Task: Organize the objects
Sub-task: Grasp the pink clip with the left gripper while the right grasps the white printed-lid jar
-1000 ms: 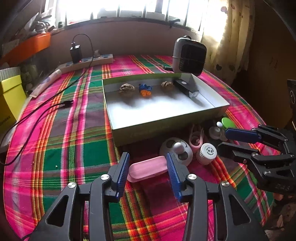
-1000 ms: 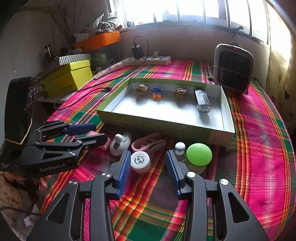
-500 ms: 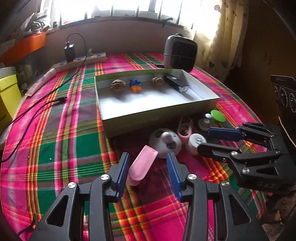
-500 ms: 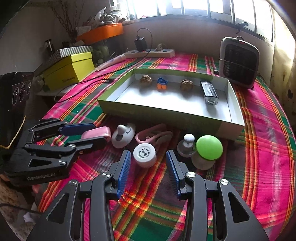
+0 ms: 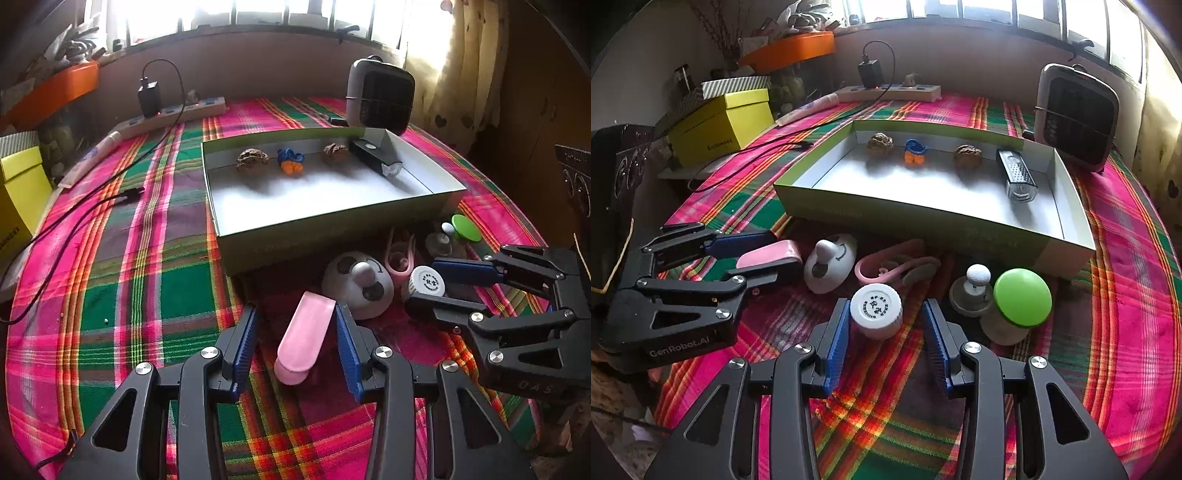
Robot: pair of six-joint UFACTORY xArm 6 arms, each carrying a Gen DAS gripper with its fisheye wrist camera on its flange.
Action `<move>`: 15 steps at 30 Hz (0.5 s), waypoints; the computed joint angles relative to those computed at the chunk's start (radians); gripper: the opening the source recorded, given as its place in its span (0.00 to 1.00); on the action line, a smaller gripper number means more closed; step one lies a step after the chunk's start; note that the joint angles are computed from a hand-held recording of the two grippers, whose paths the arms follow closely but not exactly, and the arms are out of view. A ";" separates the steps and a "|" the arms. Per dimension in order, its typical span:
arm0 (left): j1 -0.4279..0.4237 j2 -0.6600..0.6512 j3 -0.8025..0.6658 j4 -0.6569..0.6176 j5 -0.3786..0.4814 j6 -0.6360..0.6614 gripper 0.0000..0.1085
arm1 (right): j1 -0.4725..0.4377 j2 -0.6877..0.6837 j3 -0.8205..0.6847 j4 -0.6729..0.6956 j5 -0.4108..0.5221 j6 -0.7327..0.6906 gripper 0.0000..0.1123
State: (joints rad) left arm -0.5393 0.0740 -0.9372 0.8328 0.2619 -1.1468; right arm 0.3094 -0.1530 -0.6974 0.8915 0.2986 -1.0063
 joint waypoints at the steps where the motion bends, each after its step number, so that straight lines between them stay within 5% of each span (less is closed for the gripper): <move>1: 0.000 0.001 -0.002 0.000 0.001 0.002 0.37 | 0.001 0.001 0.000 -0.003 -0.003 0.000 0.36; 15: -0.002 0.006 -0.015 0.019 0.034 -0.022 0.26 | 0.019 0.009 0.006 -0.059 -0.045 0.034 0.36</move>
